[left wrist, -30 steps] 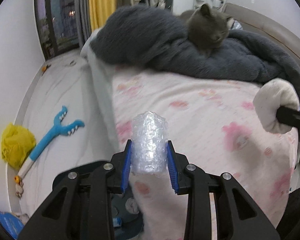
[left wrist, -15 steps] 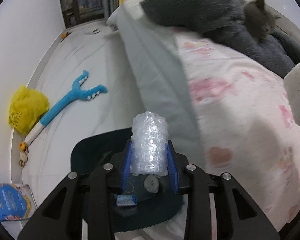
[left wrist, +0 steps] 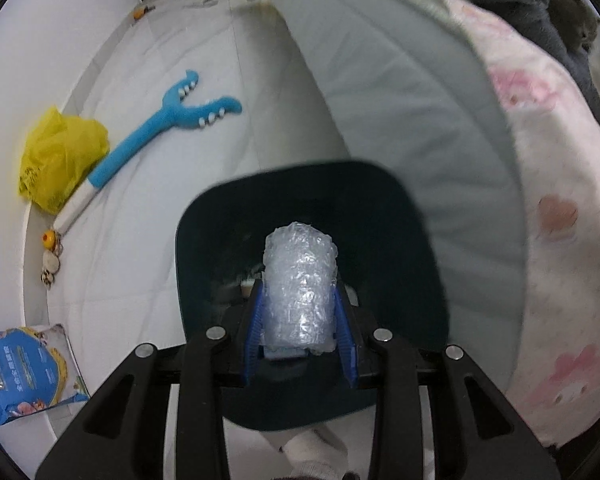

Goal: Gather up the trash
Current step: 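Open the left tool over the bin to drop the bubble-wrap roll, then lower the right tool into the bin and open it to drop the cloth ball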

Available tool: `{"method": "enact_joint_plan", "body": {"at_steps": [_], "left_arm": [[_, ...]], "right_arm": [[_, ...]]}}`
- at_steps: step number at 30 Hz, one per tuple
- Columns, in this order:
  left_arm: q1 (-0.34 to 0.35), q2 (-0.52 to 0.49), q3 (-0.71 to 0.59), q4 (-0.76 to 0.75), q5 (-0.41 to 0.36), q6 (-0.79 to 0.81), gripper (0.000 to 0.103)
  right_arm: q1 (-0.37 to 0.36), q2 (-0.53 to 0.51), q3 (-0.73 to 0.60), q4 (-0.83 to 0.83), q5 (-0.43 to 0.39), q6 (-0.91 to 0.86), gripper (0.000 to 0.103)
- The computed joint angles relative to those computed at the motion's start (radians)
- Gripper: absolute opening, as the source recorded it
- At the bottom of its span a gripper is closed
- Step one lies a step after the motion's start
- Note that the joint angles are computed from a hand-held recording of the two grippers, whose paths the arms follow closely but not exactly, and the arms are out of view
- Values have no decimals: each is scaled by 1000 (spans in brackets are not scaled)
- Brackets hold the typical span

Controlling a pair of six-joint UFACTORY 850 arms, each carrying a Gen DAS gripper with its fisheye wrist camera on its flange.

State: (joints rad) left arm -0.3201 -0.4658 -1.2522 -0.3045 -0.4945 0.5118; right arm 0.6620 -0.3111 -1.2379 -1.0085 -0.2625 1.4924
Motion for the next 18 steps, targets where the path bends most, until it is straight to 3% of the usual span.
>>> {"method": "enact_joint_plan", "body": {"at_steps": [4,9,18], "left_arm": [[23,-10,7,0,-34,16,42],[50,-5,26,-25,-32,61,55],[121,49,69,-283,2,321,70]], "right_arm": [[-3,-48,-48,109,10,-109,33],[-4,-114,-110,266,3,-260,33],[-9,-249,-243,627,-72,-611,33]]}}
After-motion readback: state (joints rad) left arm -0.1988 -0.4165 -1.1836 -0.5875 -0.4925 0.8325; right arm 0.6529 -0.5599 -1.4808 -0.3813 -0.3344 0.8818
